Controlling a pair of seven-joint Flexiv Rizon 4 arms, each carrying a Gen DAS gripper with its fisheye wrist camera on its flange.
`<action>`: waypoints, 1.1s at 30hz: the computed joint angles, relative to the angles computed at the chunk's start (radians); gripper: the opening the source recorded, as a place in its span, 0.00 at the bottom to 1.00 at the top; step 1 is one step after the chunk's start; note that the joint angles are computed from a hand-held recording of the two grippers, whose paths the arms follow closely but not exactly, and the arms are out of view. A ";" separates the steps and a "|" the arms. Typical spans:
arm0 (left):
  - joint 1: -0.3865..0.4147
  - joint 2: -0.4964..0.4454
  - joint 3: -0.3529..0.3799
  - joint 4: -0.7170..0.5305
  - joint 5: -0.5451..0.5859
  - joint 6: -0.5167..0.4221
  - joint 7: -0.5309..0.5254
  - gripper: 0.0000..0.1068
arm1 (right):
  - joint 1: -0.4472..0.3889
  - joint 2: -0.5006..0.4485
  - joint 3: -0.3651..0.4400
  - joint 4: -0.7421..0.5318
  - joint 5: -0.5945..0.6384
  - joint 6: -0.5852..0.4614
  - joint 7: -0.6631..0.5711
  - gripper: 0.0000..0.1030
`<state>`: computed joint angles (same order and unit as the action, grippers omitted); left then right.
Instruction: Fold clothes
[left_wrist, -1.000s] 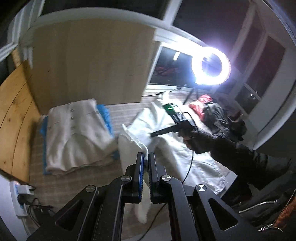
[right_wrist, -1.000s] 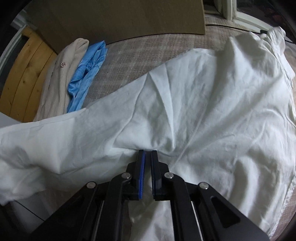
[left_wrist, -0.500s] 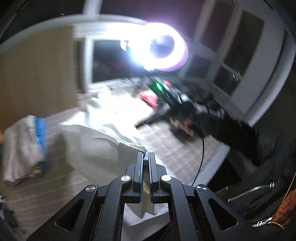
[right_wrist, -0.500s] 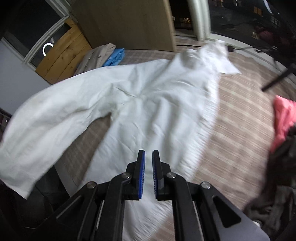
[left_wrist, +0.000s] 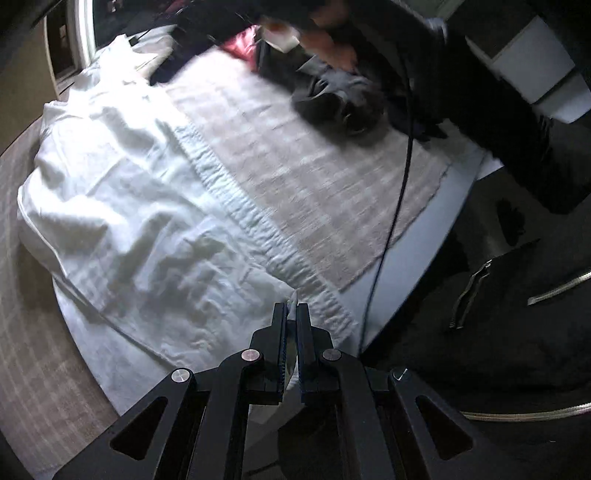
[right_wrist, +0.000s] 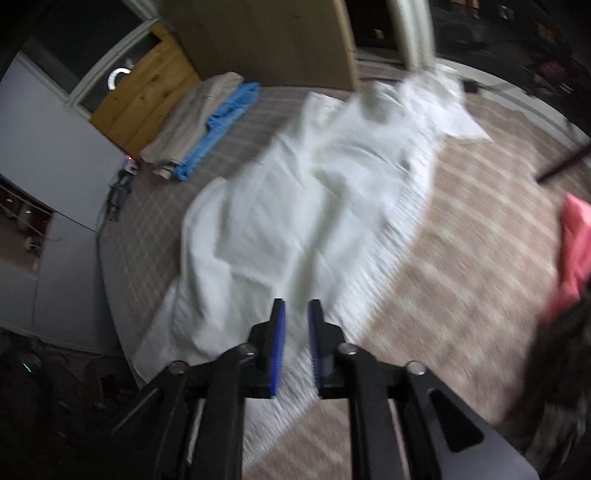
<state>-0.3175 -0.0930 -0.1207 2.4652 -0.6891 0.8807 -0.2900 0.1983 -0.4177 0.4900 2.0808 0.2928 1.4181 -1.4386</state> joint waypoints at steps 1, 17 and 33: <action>-0.001 -0.008 0.001 0.001 0.007 0.011 -0.014 0.04 | -0.010 -0.029 0.017 -0.037 -0.001 -0.005 -0.025 0.21; 0.146 0.118 0.126 -0.037 0.057 -0.033 -0.224 0.22 | 0.152 -0.146 -0.181 -0.155 -0.178 0.152 0.089 0.35; 0.099 -0.522 0.014 -0.487 -0.044 0.382 -0.308 0.20 | 0.113 -0.358 -0.219 -0.472 -0.395 -0.141 0.208 0.44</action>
<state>-0.2182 -0.6152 -0.1065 1.9785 -0.7330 1.2628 -0.5983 0.3113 -0.7759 0.2708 1.6088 -0.1020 1.2775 -1.2305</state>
